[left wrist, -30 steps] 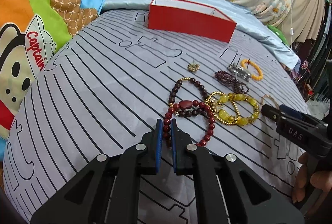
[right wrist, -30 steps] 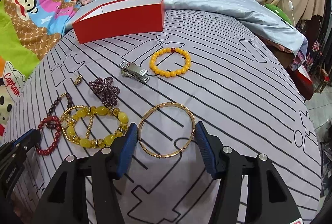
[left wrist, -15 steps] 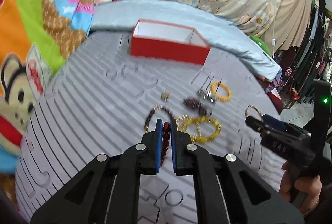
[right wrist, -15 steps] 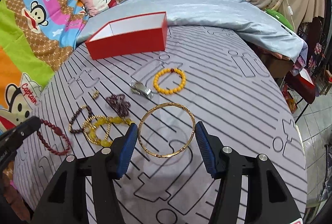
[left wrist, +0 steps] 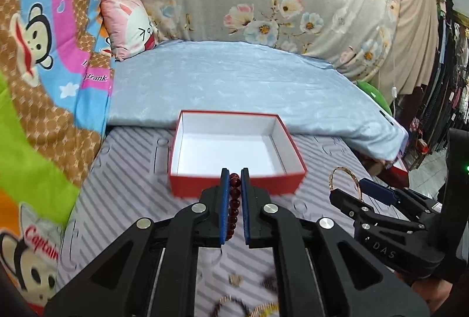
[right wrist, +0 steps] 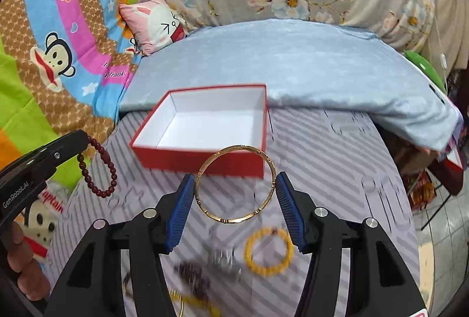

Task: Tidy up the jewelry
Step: 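Carry both bracelets into the red box and open both tools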

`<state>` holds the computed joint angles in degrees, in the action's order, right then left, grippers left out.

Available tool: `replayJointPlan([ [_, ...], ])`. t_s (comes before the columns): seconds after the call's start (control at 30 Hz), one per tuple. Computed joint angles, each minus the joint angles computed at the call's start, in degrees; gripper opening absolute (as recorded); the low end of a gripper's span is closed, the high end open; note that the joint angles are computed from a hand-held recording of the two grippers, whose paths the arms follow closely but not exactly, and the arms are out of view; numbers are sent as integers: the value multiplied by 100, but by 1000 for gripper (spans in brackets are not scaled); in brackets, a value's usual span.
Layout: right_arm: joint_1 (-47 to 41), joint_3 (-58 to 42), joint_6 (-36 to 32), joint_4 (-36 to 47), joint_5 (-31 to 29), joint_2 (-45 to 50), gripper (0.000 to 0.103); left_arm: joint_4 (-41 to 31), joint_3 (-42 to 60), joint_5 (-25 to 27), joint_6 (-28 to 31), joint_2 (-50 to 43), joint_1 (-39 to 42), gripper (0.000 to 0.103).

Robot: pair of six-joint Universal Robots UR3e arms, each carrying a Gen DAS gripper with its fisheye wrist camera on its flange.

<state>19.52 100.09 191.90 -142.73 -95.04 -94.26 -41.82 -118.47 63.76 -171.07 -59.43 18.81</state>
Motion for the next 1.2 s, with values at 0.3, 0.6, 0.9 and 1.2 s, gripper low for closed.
replayJointPlan([
  [0.3, -329, -3391, -464, 407, 227, 3067, 55, 1395, 2424, 1169, -488, -3677, -1057, 8],
  [0.6, -450, -5560, -463, 1232, 363, 4755, 55, 1340, 3898, 1600, -560, -5394, -1323, 8],
  [0.9, -355, -6402, -559, 1562, 110, 5382, 60, 1169, 4452, 1814, -816, -6000, -1343, 40],
  [1.2, -409, -3899, -497, 479, 135, 3654, 63, 1701, 3019, 1861, -715, -4769, -1158, 53],
])
